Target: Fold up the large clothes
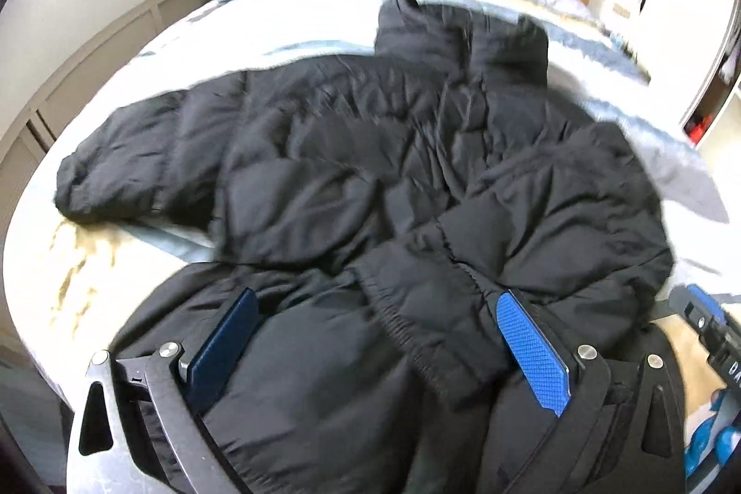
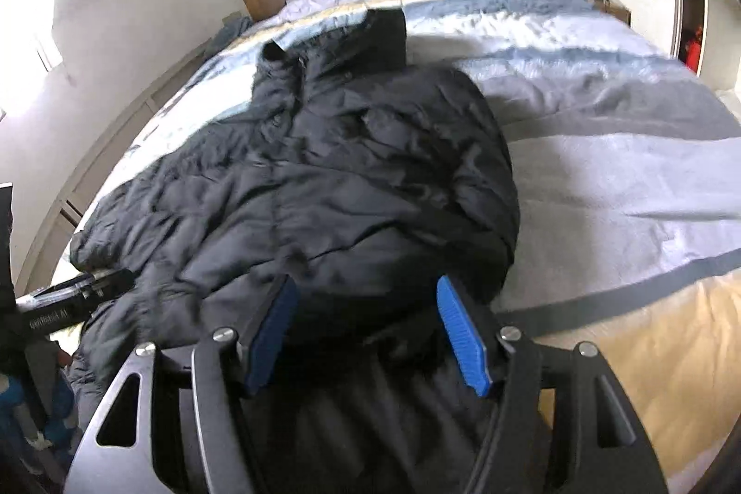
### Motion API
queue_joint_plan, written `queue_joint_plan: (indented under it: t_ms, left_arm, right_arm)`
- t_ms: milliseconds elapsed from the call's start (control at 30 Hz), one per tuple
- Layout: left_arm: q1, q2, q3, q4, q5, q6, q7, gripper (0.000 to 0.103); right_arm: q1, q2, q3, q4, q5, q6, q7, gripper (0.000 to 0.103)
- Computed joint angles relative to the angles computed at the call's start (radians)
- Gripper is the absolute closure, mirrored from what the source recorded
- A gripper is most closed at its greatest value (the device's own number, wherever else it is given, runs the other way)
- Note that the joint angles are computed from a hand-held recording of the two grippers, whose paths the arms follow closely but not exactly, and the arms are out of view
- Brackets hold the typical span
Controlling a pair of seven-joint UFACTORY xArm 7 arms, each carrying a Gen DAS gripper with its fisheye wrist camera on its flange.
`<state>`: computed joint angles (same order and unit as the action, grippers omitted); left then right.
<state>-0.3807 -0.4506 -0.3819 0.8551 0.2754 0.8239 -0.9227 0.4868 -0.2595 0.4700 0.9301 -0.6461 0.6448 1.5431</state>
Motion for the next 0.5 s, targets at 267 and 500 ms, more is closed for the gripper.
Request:
queue_joint_plan:
  t_ms: [267,500]
  left_arm:
    - [-0.007,-0.284,0.076,-0.051,-0.09,0.092,0.15,0.002]
    - [0.046,-0.555,0.267,-0.153,-0.176,0.133,0.368,0.002]
  right_arm:
    - [0.025,-0.057,0.109,0.101,-0.042,0.132,0.092,0.041]
    - [0.04,-0.025,0.176,0.232,-0.099,0.248,0.151,0.041]
